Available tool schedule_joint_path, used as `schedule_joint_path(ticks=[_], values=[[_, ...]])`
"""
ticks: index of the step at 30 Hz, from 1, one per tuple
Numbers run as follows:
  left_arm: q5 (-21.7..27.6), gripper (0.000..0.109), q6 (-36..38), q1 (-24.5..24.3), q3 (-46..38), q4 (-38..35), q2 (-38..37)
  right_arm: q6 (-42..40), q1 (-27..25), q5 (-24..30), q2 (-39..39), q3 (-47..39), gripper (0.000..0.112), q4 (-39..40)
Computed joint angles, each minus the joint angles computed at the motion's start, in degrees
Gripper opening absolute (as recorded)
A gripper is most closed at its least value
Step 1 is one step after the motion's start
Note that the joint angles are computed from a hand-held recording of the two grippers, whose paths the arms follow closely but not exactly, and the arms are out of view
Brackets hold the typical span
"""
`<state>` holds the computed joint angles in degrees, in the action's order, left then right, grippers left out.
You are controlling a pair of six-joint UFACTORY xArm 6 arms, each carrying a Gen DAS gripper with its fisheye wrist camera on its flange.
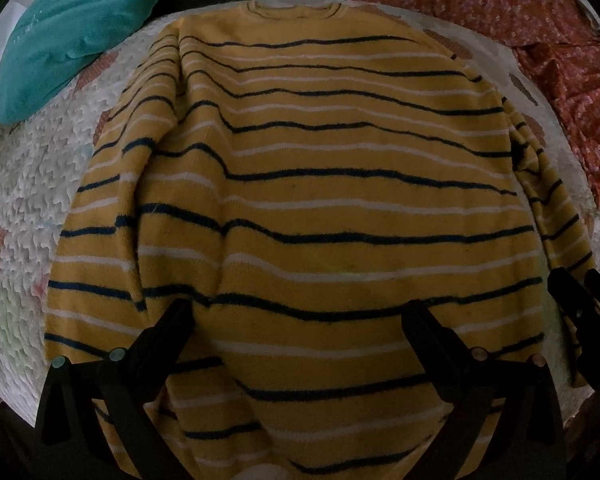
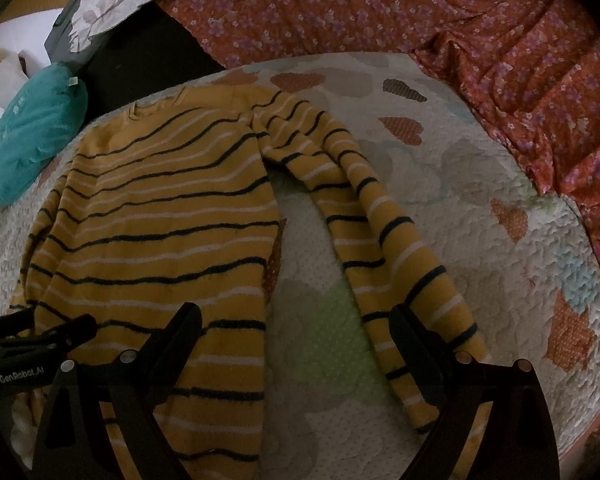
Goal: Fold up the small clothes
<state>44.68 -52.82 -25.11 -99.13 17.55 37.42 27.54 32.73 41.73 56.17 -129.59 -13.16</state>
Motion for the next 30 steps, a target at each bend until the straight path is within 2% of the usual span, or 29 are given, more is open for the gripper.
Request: schedule_joint_path(ticks=[30], values=[[2.23, 0.103, 1.86, 0.23, -2.23, -2.74, 1.54, -0.65, 0.22, 1.46, 1.0, -1.42, 0.097, 0.82]])
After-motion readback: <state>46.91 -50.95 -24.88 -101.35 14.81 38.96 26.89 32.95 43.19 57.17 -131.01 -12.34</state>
